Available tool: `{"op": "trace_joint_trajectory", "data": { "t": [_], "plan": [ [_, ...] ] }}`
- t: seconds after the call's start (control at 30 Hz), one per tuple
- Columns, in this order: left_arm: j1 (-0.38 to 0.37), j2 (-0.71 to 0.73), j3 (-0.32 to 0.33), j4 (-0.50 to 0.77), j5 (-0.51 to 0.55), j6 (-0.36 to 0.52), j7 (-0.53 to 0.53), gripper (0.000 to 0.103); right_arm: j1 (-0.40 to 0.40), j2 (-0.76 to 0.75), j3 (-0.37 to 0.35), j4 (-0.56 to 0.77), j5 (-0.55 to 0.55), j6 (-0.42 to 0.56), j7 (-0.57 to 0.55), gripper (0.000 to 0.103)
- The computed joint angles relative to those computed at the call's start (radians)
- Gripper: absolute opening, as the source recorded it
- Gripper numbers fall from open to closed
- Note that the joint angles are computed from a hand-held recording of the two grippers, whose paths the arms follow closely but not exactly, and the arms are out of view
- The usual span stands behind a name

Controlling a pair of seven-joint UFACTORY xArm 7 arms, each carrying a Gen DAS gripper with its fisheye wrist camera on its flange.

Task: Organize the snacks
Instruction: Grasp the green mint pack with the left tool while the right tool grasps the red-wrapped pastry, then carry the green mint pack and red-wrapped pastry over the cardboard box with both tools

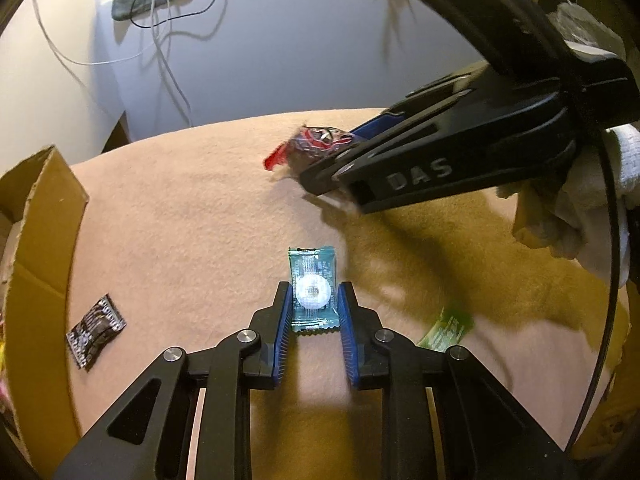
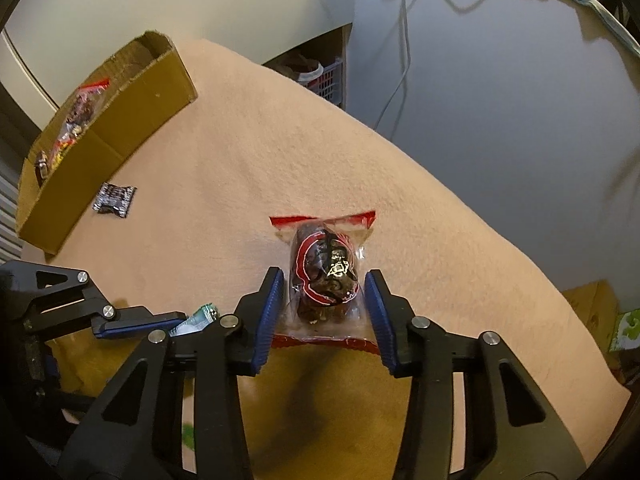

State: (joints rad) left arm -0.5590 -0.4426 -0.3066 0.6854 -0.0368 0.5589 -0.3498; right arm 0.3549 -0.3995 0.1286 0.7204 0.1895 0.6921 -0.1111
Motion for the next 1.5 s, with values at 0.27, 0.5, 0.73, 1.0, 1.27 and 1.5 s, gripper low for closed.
{"op": "trace_joint_trajectory", "data": {
  "t": [0.27, 0.5, 0.73, 1.0, 1.27, 1.5],
  "plan": [
    [0.007, -0.053, 0.028, -0.033, -0.021, -0.01, 0.02, 0.021, 0.019, -0.086, 0.001, -0.055, 0.032, 0.015, 0.034, 0.038],
    [0.008, -0.118, 0.043, -0.078, -0.041, -0.013, 0.031, 0.021, 0.005, -0.06, 0.067, -0.046, -0.084, 0.042, 0.117, 0.036],
    [0.018, -0.202, 0.056, -0.115, -0.052, -0.005, 0.031, 0.021, 0.017, -0.088, 0.084, -0.041, -0.131, 0.032, 0.192, 0.034],
    [0.046, -0.328, 0.087, -0.16, -0.056, 0.03, 0.05, 0.021, 0.052, -0.095, 0.103, 0.013, -0.138, 0.044, 0.236, 0.034],
    [0.114, -0.458, 0.126, -0.195, -0.043, 0.093, 0.079, 0.021, 0.094, -0.029, 0.133, 0.126, -0.132, 0.032, 0.253, 0.034],
    [0.171, -0.569, 0.156, -0.229, -0.041, 0.149, 0.111, 0.021, 0.129, 0.101, 0.165, 0.253, -0.155, 0.003, 0.273, 0.034]
  ]
}}
